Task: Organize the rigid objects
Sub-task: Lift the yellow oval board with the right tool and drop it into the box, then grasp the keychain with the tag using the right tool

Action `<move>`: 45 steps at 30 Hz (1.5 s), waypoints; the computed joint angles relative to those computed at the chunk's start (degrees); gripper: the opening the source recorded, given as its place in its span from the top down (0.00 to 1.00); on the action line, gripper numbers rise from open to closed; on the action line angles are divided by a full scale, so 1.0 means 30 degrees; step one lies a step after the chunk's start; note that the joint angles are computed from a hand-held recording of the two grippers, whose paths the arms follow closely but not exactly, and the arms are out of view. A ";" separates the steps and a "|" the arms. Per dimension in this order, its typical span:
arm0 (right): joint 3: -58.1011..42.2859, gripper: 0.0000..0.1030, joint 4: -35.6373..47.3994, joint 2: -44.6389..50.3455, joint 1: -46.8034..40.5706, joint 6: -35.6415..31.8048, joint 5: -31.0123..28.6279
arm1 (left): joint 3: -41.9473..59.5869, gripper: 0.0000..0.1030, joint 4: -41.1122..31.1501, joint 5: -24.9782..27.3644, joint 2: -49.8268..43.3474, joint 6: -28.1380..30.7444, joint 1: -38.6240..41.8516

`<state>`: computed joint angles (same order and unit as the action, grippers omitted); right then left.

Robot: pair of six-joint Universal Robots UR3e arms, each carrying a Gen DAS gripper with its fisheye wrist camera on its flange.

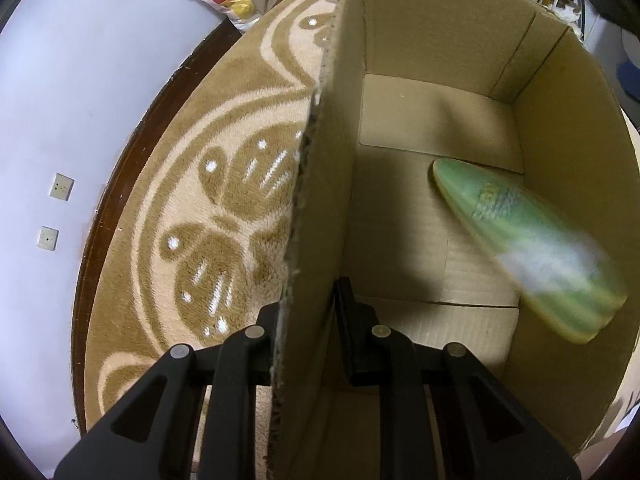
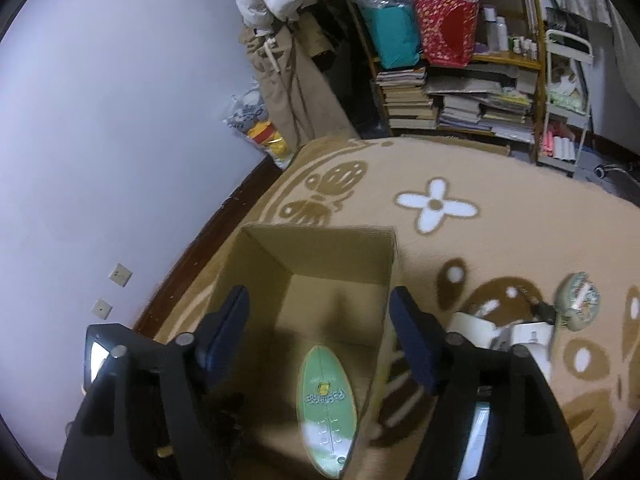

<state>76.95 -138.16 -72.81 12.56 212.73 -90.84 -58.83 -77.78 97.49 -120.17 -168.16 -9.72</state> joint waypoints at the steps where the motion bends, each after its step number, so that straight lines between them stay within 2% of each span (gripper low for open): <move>1: 0.0208 0.16 0.0130 -0.0269 -0.0076 -0.0064 -0.0195 | 0.0015 0.83 -0.0032 -0.0028 -0.0013 -0.0013 0.0014; 7: 0.1696 0.15 0.0696 -0.1634 -0.0806 -0.0709 -0.0917 | -0.0202 0.83 0.0133 0.0146 0.0100 -0.0100 -0.0072; 15: 0.5396 0.15 0.0453 -0.3598 -0.2643 -0.1597 -0.1331 | -0.0055 0.83 -0.0077 0.0104 0.0100 -0.0170 -0.0096; 18: 0.6404 0.15 0.0594 -0.4037 -0.3118 -0.1942 -0.2201 | 0.0114 0.83 -0.0203 0.0095 -0.0008 -0.0228 -0.0087; 27: 1.0195 0.16 -0.0532 -0.5672 -0.5772 -0.1984 -0.1083 | 0.0413 0.83 -0.0424 0.0288 -0.0182 -0.0254 -0.0190; 34: 1.2127 0.17 -0.1151 -0.6190 -0.6763 -0.1822 -0.0915 | 0.0585 0.83 -0.0482 0.0360 -0.0308 -0.0247 -0.0257; 36: 1.2601 0.21 -0.1218 -0.6357 -0.7309 -0.1782 -0.0377 | 0.0618 0.83 -0.0513 0.0326 -0.0332 -0.0274 -0.0249; 40: 1.3365 0.23 -0.1244 -0.6783 -0.8576 -0.1441 0.1038 | 0.0689 0.83 -0.0568 0.0380 -0.0364 -0.0272 -0.0244; 45: 1.3621 0.46 -0.1095 -0.6513 -0.9172 -0.1368 0.1936 | 0.0823 0.83 -0.0641 0.0416 -0.0452 -0.0354 -0.0258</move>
<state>117.81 -141.45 -92.35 -14.96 208.63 -85.03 -56.36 -79.70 98.73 -121.52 -169.23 -10.49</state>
